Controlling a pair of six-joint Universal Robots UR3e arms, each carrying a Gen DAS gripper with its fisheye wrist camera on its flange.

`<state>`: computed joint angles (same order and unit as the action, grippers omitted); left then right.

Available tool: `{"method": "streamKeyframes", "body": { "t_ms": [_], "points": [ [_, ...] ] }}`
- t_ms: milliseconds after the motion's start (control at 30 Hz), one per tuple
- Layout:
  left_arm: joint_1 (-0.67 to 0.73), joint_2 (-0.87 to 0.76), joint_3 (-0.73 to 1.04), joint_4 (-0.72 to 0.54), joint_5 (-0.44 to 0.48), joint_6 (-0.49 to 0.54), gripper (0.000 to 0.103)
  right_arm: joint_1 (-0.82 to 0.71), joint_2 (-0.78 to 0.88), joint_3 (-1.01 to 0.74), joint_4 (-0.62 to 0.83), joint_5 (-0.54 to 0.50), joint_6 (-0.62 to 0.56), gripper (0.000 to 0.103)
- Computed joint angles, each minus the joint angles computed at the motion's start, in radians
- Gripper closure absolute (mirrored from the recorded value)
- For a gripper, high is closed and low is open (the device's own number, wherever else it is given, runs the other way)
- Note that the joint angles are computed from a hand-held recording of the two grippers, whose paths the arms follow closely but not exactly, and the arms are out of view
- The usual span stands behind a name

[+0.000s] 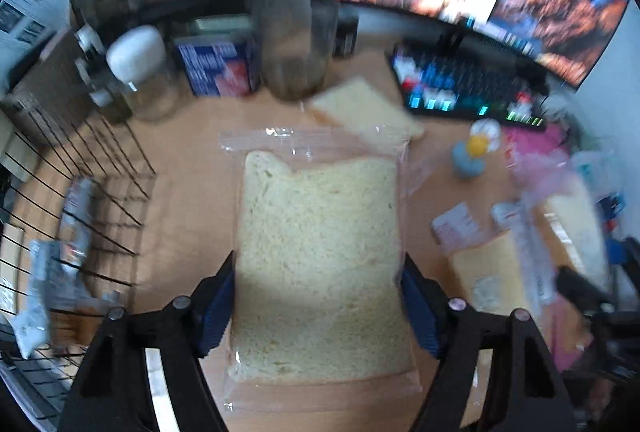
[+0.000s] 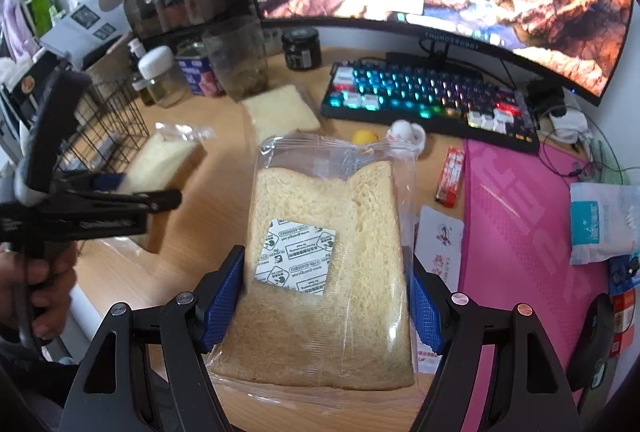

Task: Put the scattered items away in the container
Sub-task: 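Carry both bread slices to the wire basket and open both grippers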

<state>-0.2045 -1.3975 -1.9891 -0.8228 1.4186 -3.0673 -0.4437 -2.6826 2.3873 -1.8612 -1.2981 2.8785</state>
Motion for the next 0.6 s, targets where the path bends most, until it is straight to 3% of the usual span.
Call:
{"method": "streamKeyframes", "body": {
  "t_ms": [167,333,467,600],
  "points": [
    [0.216,0.213,-0.003,-0.118,-0.120,0.108,0.025,0.380,0.351,-0.068,-0.398,-0.178,0.274,0.028],
    [0.648,0.465,-0.008,-0.416,-0.307,0.364,0.025,0.741,0.812,-0.317,-0.702,-0.309,0.436,0.028],
    [1.006,0.547,-0.008,-0.652,-0.423,0.628,0.025,0.930,1.164,-0.645,-0.769,-0.348,0.489,0.028],
    [1.156,0.480,-0.014,-0.676,-0.425,0.738,0.025,1.042,1.469,-1.018,-0.691,-0.387,0.521,0.028]
  ]
}}
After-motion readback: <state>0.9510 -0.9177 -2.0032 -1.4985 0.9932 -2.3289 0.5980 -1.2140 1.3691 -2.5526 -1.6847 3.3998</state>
